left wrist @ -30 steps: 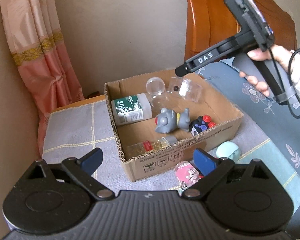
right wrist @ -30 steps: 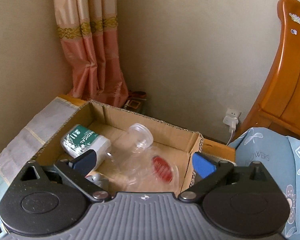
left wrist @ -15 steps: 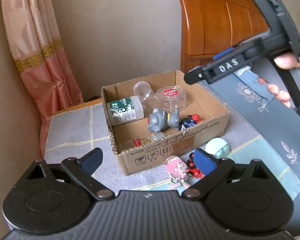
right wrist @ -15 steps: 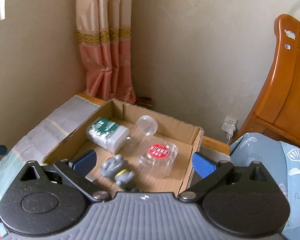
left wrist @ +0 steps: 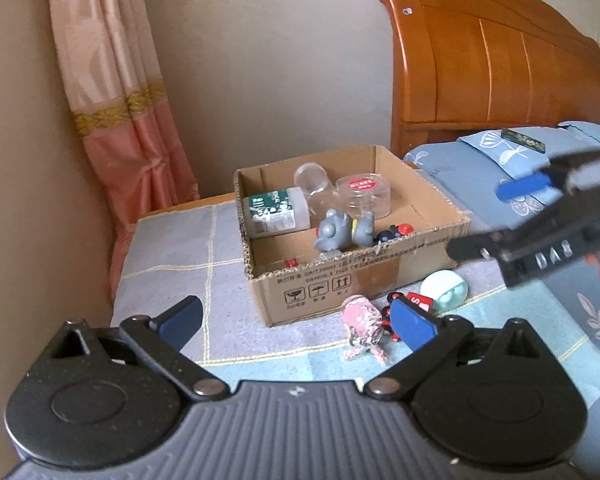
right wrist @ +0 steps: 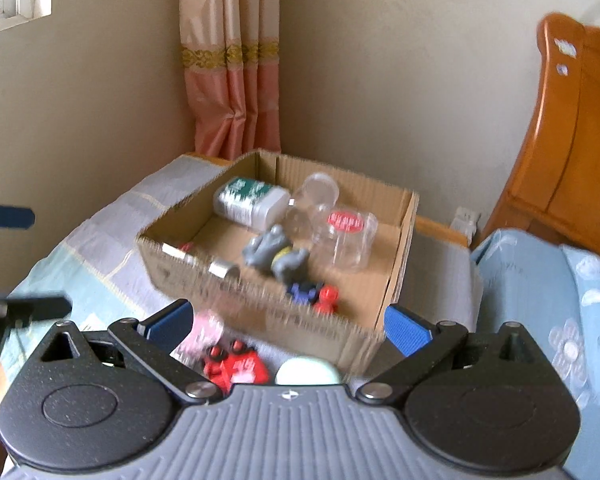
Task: Organize rigid objects
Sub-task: 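Withdraw both tools from the box toward the remaining toys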
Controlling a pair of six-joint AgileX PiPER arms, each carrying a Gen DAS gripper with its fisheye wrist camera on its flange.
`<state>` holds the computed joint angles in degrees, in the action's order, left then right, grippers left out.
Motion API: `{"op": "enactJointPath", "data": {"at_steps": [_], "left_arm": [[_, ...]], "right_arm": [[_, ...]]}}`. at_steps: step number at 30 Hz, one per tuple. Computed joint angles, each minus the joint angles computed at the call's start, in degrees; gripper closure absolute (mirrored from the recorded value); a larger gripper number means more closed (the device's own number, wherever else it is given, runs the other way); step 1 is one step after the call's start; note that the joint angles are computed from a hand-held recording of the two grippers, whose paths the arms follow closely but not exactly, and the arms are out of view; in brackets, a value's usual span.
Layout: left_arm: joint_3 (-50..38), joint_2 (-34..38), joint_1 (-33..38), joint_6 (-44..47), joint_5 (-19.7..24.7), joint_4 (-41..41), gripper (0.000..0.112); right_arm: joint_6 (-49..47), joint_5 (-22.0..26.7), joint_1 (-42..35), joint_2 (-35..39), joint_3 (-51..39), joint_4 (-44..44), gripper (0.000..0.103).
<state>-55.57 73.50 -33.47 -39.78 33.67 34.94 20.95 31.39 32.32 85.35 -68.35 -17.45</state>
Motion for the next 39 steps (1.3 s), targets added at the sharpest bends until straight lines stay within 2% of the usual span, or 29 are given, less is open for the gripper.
{"op": "enactJointPath", "data": {"at_steps": [7,10,16,20,25,31,37,39], "left_arm": [[2.6,0.0,-1.0,-4.2,-0.7,1.3,0.012],[3.3,1.3,0.3,-3.7,-2.9,-1.6,0.012],[3.9,5.3,0.3,-7.2,-5.6,1.0,0.012],[1.8,9.3,1.4,-6.4,-7.2,-1.2,0.012],[-1.6,14.6,2.1,-5.7,-8.5,-2.7,0.012],[-6.6,21.2,3.6,-4.4,-10.3,-5.3,0.012],[-10.7,26.9,4.8,-4.6,-10.5,-6.5,0.012],[-10.0,27.0,5.8,-3.3,-12.3,-8.2,0.012]], "right_arm": [[6.5,-5.1,0.4,-3.1,11.9,-0.2,0.000],[12.8,-6.1,1.5,-3.0,15.5,-5.0,0.000],[20.5,-7.9,3.8,-2.9,20.9,-12.1,0.000],[22.7,-9.3,4.3,-2.3,22.9,-14.8,0.000],[20.4,-11.3,3.9,-1.3,23.8,-14.4,0.000],[16.6,-16.4,2.8,-1.3,25.8,-13.1,0.000],[21.0,-19.7,2.4,-1.5,27.6,-18.7,0.000],[24.6,-22.1,1.7,-1.5,28.6,-23.3,0.000]]}}
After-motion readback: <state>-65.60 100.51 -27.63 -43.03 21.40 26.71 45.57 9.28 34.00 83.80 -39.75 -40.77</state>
